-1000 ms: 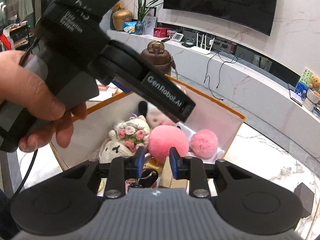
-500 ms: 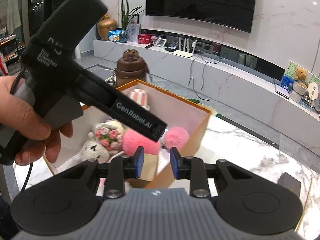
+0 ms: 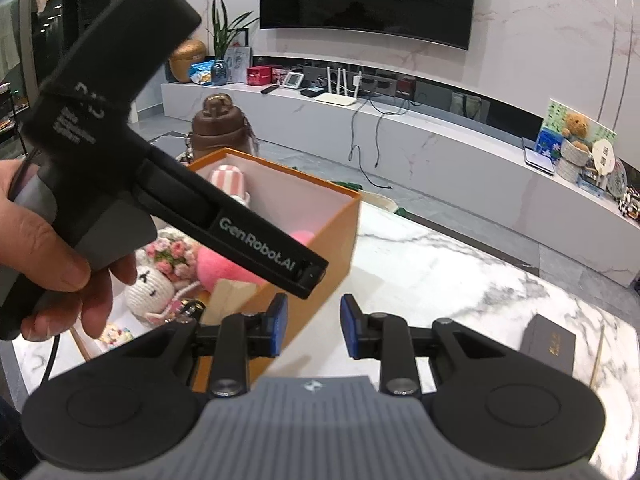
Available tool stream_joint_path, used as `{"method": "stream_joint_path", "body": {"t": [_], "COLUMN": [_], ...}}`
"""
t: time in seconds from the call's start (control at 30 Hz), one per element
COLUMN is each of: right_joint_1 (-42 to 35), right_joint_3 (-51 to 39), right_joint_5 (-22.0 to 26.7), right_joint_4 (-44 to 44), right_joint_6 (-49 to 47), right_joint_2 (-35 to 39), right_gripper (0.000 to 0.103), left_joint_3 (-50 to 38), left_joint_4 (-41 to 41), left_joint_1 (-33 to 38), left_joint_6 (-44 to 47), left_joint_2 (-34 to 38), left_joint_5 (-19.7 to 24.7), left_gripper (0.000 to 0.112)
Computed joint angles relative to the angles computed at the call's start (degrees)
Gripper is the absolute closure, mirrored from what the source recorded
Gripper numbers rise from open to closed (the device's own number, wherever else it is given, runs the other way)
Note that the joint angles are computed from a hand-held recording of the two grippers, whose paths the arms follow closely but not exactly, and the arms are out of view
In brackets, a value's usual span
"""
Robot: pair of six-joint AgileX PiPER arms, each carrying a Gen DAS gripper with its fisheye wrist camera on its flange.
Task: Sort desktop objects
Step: 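Move both tools away from the box toward the black gift box and orange ball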
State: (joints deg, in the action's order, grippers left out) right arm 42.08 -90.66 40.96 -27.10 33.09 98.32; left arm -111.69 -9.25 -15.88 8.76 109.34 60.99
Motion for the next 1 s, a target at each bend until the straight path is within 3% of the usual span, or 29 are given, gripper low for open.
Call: {"method": "stream_joint_path", "body": {"t": [0.47,1.0], "right_joint_1": [-6.11,-17.15], "right_joint_3": [8.65,19.16], "right_joint_5": [-3.39,-6.5], "right_joint_4": [-0.16,2.94], "right_joint_6": [1.48,-1.35], "right_joint_2": [-4.15,-9.11], "right_gripper": [0.072,0.072], "left_joint_3": [-5.77,-17.86], "left_joint_4": [2.86,4.77], "left_joint_1": [-7.47,-14.24], "left_joint_6": [-4.91,-9.55], "left_joint_2": [4.97,15.57], "left_joint_5": [0.99,6.31], "left_gripper": [0.009,0.009]}}
